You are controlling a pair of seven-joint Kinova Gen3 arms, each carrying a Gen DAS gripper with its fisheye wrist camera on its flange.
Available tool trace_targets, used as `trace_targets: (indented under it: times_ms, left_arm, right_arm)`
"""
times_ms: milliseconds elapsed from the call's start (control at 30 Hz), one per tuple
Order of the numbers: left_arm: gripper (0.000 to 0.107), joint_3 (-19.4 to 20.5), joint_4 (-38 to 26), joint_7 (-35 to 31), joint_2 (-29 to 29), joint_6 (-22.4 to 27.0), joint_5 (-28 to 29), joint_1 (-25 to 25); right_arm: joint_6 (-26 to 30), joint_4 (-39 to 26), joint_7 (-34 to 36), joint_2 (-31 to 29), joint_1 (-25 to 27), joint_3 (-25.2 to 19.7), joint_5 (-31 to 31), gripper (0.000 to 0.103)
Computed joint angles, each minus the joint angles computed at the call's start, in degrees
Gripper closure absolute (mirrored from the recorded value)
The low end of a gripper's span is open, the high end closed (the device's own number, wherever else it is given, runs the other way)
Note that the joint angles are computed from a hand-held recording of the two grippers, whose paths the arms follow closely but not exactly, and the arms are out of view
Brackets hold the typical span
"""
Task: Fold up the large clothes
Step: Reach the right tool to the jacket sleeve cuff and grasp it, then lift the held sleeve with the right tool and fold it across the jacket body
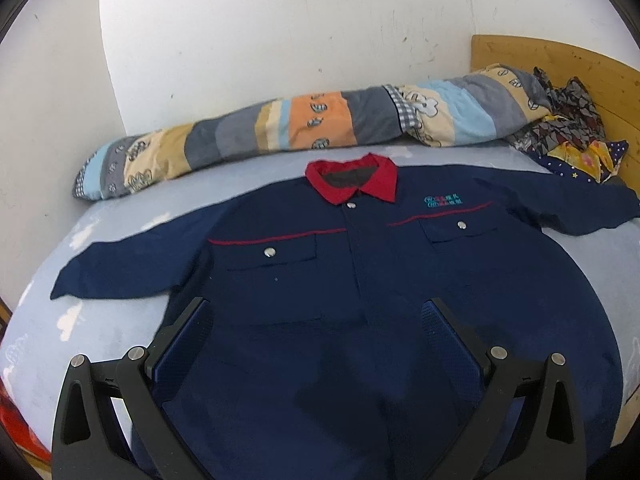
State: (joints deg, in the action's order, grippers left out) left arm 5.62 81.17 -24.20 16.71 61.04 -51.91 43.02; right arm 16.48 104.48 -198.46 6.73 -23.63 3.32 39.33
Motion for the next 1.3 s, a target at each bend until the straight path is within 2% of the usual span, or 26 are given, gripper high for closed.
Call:
trace_targets:
  times_ms: [67, 100, 167, 233, 300, 400, 467, 533, 600, 633, 667, 733, 933, 1033, 1100, 1300]
  left_arm:
    - [0.004, 0.1, -0.6, -0.5, 0.7, -0.2, 0.6, -0.4]
    - [0.004, -0.1, -0.6, -0.5, 0.9, -0.1, 0.6, -0.2]
    - [0.004, -0.2, -1.1, -1.1, 1.6, 0.1, 0.9, -0.1]
    - [0.004, -0.5, -1.5, -1.7, 2.1, 0.1, 1.4, 0.0]
    - [0.004, -0.7, -1.8, -2.3, 2.6, 0.0, 2.2, -0.1]
    - [0.004, -0.9, -1.9, -2.8, 2.6, -0.7, 3.5, -0.4]
    - [0.004, -1.0, -2.2, -3.6, 2.7, -1.4, 4.6, -0.9]
    - [0.004, -1.2, -2.5, -3.9, 3.0, -1.4, 5.1, -0.8]
    - [0.004, -1.5, -2.9, -4.2, 3.4, -1.2, 5.3, -0.6]
    - [0.004, -1.7, -3.2, -4.4, 3.6, -1.0, 5.4, -0.5]
    - [0.004, -1.8, -3.3, -4.5, 3.8, -0.9, 5.5, -0.5]
    - [0.004, -2.1, -3.5, -4.7, 4.0, -0.7, 5.8, -0.4]
    - [0.004, -2.4, -3.1, -4.2, 3.3, -1.0, 6.5, -0.6]
    - [0.004, -2.5, -2.6, -3.4, 2.7, -0.8, 5.3, -0.3]
    - [0.004, -2.5, -2.1, -2.4, 2.2, -0.8, 4.5, -0.2]
    - [0.004, -1.9, -1.1, -0.2, 0.7, -0.1, 2.9, -0.8]
  right_arm:
    - [-1.8, -0.6, 1.0, 2.2, 3.9, -1.3, -1.4, 0.02]
    - [-2.0, -1.3, 2.9, 3.1, 6.1, -2.6, -2.9, 0.024]
    - [-3.4, -1.4, 7.5, 3.9, 8.0, -2.7, -6.3, 0.026]
    - [-2.9, -2.5, 11.6, 5.2, 6.4, 0.7, -10.1, 0.026]
    - [-4.8, -1.6, 13.2, 5.7, 6.3, 2.2, -13.0, 0.026]
    - [-7.0, -0.7, 12.0, 6.8, 2.8, 7.7, -12.6, 0.026]
    - [-8.1, -1.2, 13.4, 7.9, 1.8, 9.5, -12.7, 0.027]
    - [-8.8, -2.0, 14.3, 9.1, -1.9, 14.3, -13.3, 0.028]
    - [-8.2, -3.6, 18.1, 10.6, -3.3, 16.9, -17.3, 0.037]
    - [-8.5, -4.1, 19.4, 11.4, -3.6, 17.8, -19.2, 0.052]
    - [-9.5, -3.9, 19.8, 12.1, -5.0, 19.7, -20.9, 0.075]
    - [-12.2, -2.5, 17.8, 12.8, -9.1, 25.0, -22.2, 0.09]
    - [-11.8, -2.7, 11.9, 11.5, -24.6, 40.9, -12.4, 0.092]
    - [-9.6, -6.3, 16.6, 11.2, -31.7, 48.1, -13.5, 0.092]
    - [-5.0, -11.2, 20.6, 11.0, -33.6, 49.3, -14.6, 0.092]
    - [3.7, -27.1, 27.1, 10.7, -30.7, 42.1, -11.3, 0.093]
